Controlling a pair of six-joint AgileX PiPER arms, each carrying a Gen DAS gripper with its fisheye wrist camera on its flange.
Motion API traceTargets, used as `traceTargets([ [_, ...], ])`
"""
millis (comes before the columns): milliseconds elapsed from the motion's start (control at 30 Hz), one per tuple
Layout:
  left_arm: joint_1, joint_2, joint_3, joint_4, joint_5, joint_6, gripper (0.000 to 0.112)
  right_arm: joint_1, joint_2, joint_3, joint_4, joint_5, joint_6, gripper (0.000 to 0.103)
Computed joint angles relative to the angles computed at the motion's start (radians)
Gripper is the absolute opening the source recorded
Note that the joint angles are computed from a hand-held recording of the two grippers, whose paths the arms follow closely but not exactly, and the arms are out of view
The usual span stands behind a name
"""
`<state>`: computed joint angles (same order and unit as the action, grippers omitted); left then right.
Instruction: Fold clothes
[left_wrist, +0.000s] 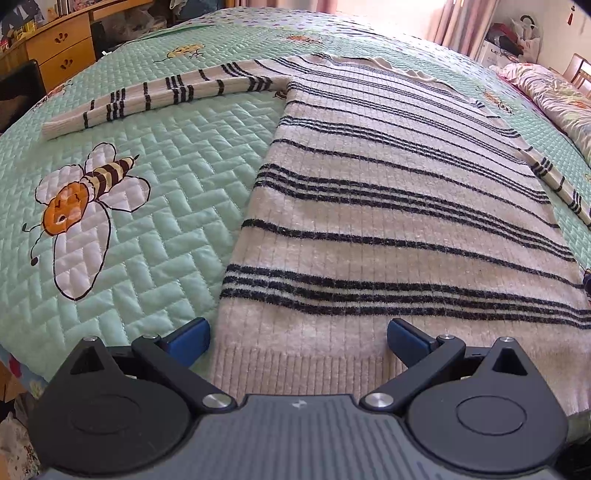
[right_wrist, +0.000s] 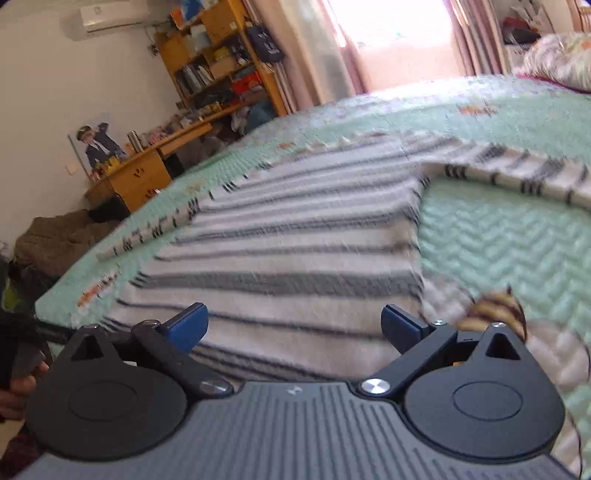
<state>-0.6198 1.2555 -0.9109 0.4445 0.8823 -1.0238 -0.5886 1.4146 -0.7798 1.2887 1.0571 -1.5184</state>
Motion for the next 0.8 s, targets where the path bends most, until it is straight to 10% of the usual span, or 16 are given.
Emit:
traceTargets([
  [267,0.014,-0.019,0.009,-0.017,-0.004,0.013,0.102,0.286,0.245,-0.319,-0.118,-0.102,0.15,0.1],
  [467,0.034,-0.037,0.024,-0.03,-0.028,0.034,0.102,0.169,0.172,-0.166,-0.049,-0.254,0.122,0.099],
  [667,0.034,-0.037,0.021,-0.036,-0.043,0.035,0.102,0.152,0.165,-0.215,0.017,-0.119,0.083,0.1],
  [800,0.015,-0.035,0.011,-0.024,-0.022,0.028,0.102,0.282,0.263,-0.367,-0.014,-0.183,0.194,0.1],
])
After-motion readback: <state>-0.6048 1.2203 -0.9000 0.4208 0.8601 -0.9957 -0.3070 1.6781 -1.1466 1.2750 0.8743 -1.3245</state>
